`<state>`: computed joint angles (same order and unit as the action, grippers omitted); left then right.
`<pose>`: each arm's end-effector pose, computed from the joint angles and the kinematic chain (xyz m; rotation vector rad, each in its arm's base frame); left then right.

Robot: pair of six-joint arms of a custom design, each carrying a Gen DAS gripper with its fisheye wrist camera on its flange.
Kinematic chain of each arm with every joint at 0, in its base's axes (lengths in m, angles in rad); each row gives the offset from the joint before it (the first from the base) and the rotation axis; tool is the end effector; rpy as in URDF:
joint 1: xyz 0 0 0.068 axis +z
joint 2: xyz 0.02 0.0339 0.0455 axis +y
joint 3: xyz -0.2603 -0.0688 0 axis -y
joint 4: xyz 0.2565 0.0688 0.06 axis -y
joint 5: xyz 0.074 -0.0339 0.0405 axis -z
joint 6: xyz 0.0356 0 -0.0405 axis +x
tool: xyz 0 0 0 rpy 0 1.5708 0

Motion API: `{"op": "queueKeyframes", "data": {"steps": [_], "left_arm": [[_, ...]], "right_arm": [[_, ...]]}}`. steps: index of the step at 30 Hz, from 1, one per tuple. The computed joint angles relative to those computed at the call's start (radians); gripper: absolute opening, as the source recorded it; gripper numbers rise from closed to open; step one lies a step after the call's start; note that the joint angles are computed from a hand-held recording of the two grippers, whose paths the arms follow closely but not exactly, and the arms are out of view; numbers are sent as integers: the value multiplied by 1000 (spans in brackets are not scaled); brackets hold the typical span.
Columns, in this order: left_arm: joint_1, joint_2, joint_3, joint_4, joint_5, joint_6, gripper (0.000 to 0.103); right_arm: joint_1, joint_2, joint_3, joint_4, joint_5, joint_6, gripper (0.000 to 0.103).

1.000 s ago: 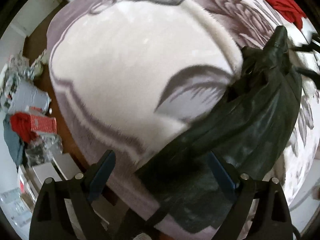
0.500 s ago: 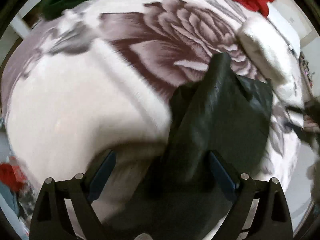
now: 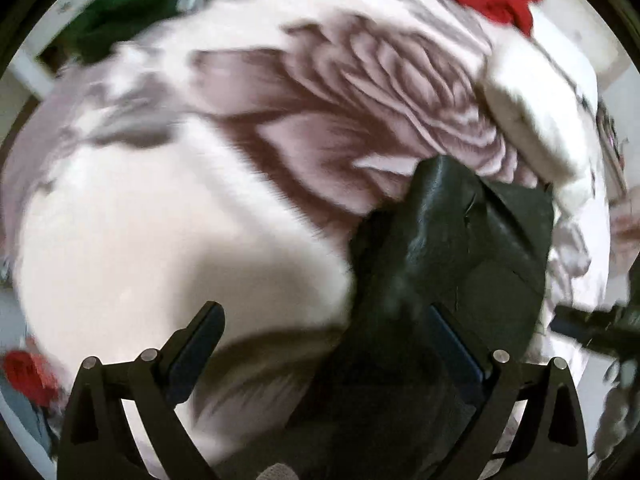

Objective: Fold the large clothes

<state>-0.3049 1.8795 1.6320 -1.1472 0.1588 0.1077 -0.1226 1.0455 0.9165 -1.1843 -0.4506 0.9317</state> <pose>0.3623 -0.1199 0.2494 0.6290 2.9037 -0.2611 0.1791 -0.0064 0.2627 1.4247 2.6236 0.7808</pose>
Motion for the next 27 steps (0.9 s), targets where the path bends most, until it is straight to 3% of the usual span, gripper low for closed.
{"op": "queueKeyframes", "data": {"steps": [2, 4, 7, 10, 13, 15, 17, 19, 22, 24, 27], "left_arm": [[72, -93, -67, -31, -29, 30, 103], [148, -175, -165, -49, -84, 85, 103], [237, -253, -347, -3, -169, 170, 103], [319, -292, -510, 46, -234, 224, 103], [379, -300, -600, 95, -273, 260, 103], [415, -309, -608, 94, -261, 273, 103], [426, -324, -603, 100, -229, 275, 103], [417, -340, -605, 117, -211, 272, 103], [403, -342, -619, 156, -197, 248, 103], [404, -330, -623, 166, -185, 222, 103], [443, -308, -612, 172, -163, 218, 103]], "right_arm": [[135, -91, -21, -2, -17, 148, 54], [345, -160, -37, 47, 39, 373, 54], [684, -158, -99, 243, 85, 698, 54], [933, -14, -174, 523, 104, 896, 54], [1058, 218, -235, 759, 39, 991, 54], [1062, 276, -200, 743, 20, 984, 53], [1023, 238, -157, 677, -2, 973, 53], [974, 148, -77, 543, 75, 955, 53], [869, 177, 120, 355, 151, 802, 49], [780, 327, 296, 269, 143, 607, 28], [713, 653, 585, 126, 150, 343, 25]]}}
